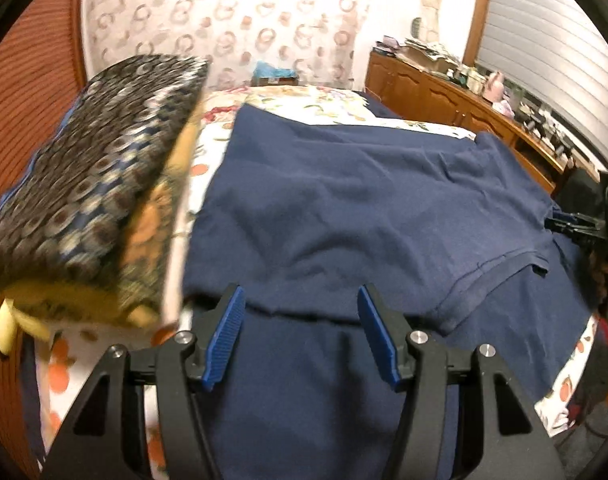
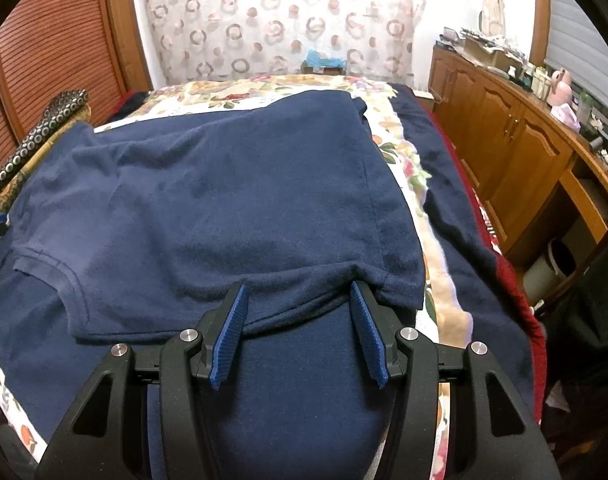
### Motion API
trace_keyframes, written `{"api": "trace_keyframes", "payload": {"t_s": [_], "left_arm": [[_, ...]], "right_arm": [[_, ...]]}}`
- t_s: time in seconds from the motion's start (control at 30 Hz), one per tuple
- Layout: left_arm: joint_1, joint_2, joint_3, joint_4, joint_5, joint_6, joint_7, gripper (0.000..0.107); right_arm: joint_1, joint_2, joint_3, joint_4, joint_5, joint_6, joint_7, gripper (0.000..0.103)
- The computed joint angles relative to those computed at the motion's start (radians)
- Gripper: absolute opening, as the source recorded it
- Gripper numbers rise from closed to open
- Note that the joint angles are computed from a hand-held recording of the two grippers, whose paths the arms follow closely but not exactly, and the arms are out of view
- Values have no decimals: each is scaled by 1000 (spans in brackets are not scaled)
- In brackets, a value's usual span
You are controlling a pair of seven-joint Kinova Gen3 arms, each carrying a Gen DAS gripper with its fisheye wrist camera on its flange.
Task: Fold small clothes
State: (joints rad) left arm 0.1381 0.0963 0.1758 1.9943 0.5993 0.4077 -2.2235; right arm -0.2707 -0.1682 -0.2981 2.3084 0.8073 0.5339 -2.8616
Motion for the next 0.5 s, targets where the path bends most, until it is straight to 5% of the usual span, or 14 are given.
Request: {"api": "trace_keyframes", "payload": {"t_s": [0.37,0.5], "left_arm": [[-48,25,-7,11,54,21,-8,45],[-12,68,-25,-44,-40,31,118,45]], "right_arm": [[-2,1,0,1,4,0,-5,54],[-1,1,0,0,4,1,-4,54]]}}
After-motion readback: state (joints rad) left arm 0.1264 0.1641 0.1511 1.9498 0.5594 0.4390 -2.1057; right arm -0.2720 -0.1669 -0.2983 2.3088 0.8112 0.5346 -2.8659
